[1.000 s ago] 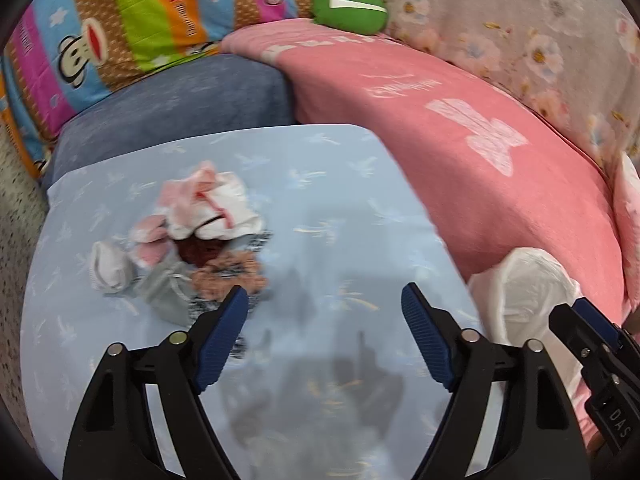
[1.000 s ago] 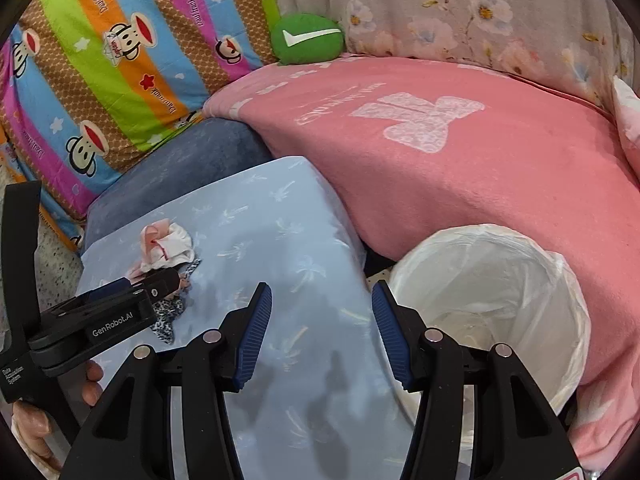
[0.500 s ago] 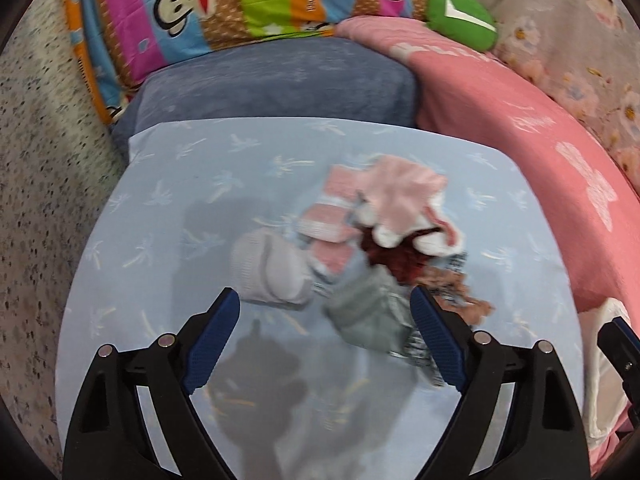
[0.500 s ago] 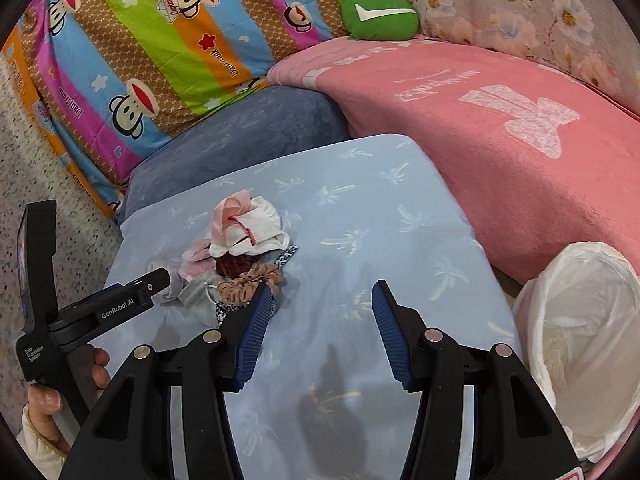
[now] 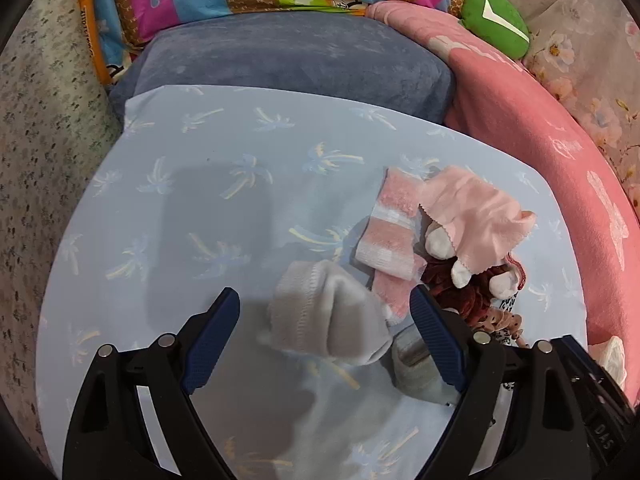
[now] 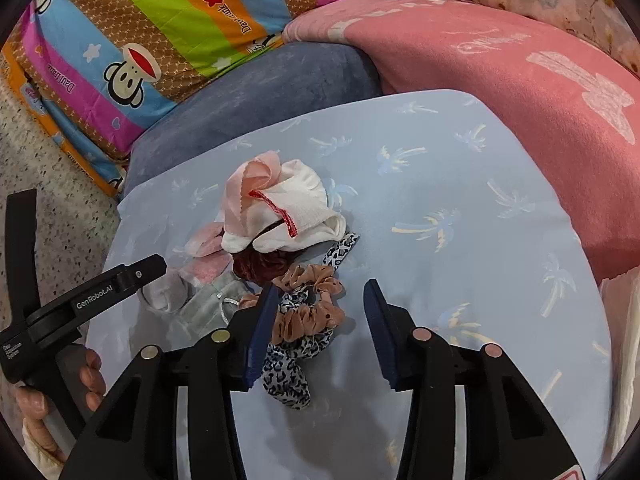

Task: Collect trash
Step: 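Grasp the grey sock with the left tool while the right tool grasps the brown scrunchie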

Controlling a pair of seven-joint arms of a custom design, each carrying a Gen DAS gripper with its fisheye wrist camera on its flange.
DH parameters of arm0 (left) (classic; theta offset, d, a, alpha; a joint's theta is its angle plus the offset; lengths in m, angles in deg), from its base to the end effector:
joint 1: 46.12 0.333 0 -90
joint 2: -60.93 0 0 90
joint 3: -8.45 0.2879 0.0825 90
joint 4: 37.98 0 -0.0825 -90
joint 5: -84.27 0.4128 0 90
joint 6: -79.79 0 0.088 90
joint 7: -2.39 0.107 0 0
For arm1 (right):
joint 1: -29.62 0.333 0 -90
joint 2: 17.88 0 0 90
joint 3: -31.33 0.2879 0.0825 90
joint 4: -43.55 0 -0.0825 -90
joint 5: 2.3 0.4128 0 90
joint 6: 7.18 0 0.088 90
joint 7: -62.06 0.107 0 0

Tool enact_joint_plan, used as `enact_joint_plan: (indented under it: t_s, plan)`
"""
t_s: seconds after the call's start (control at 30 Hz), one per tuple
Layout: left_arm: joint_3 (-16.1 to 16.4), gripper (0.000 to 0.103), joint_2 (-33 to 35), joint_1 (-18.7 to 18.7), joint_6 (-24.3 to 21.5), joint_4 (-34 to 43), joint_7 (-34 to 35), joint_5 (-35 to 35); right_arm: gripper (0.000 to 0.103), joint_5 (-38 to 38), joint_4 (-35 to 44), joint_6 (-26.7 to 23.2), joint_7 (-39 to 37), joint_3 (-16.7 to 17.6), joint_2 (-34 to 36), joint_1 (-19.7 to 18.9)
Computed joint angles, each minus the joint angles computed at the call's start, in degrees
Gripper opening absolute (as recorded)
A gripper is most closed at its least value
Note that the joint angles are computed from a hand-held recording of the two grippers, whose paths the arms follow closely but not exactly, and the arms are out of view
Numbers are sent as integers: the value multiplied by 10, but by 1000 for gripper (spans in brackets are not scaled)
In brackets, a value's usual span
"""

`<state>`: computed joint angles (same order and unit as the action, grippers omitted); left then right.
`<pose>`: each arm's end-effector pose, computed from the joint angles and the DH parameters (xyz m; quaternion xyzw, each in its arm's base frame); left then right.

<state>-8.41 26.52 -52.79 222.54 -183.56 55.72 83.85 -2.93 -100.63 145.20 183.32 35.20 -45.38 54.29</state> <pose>0.4159 -0.1848 0.4886 -0.7564 0.5946 -0.2296 0.1469 0.4213 0.2305 0.4788 -0.6605 0.6854 -0.0989 0.2902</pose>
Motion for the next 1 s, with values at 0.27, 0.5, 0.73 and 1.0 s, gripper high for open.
enact_joint_plan:
  t_s: [0.27,0.5,0.73,1.0]
  plan:
    - [10,54,21,-13,7,-1,19,-20,24,33,6,-6,-22,-8,37,11]
    - [9,37,6,-18,6,-10,26,-27,24,56,-7,5,-31,-14,37,14]
    - [5,35,-9,-26,2,-8,24,-36,7,56,-17,-4,-37,-11,10,13]
    - [-5,34,-34,-37,6,2,23,-35,7,23,-38,-4,-11,-1,-60,-1]
